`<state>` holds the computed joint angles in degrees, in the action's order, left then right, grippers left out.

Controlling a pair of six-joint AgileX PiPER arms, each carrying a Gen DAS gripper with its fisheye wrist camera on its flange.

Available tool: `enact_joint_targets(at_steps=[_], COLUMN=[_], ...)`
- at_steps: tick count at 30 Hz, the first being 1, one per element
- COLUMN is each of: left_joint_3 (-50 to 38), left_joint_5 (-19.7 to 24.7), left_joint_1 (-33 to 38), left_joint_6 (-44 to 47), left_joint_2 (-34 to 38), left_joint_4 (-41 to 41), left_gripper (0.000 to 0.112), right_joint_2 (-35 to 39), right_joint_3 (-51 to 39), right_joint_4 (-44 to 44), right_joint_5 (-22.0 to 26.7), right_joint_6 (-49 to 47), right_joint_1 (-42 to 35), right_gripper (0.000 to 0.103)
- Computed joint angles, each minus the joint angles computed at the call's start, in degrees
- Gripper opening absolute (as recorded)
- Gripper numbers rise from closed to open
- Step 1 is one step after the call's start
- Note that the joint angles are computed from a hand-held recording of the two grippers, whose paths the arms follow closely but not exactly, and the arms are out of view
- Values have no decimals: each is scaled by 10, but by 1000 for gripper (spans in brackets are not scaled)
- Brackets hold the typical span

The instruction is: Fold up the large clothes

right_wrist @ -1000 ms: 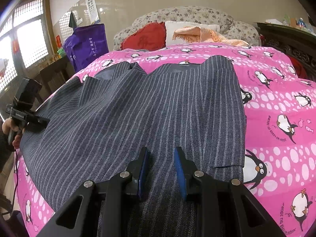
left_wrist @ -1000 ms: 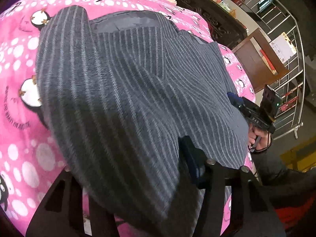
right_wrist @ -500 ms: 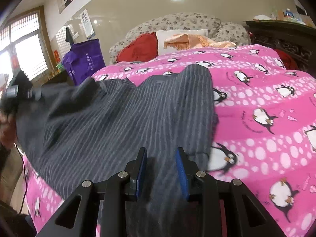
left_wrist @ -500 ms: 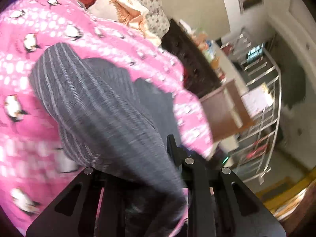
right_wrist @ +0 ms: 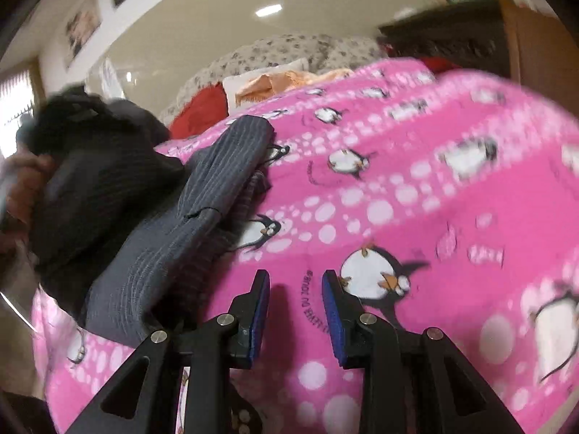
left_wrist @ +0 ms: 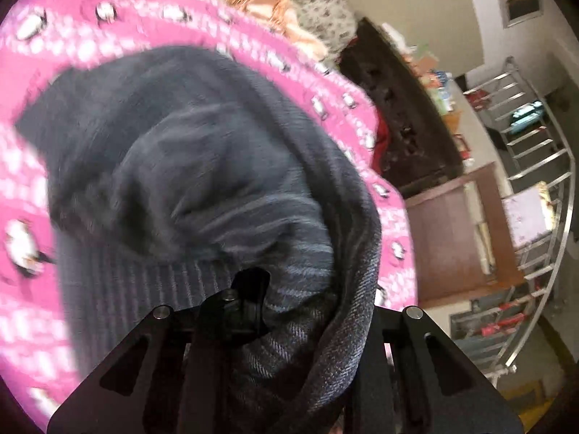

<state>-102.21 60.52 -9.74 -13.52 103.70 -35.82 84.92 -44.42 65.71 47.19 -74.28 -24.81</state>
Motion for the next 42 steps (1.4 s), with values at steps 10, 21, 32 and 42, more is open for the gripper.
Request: enact_joint_targets(at_steps=[10,21,32,42], left_joint_3=[108,170,423,499], left_joint_5=[-126,-16,-113,-85], left_joint_1=[-58,68,-27,49], left_joint_6=[32,225,418,595], left_joint_2=[2,-151,-312,-345], left_joint_4=[-86,-256,-82,-216], left_gripper=[81,83,82,83], right_joint_2=[19,-11,-100,16], right_joint_3=[-6,-6,-142,-273], right_joint_4=[20,-23,3,-309], right_joint_5=[24,-17,131,51], right_joint_6=[-22,25,65,281], right_joint_1=[-4,14,17,272], right_gripper=[28,28,28,29])
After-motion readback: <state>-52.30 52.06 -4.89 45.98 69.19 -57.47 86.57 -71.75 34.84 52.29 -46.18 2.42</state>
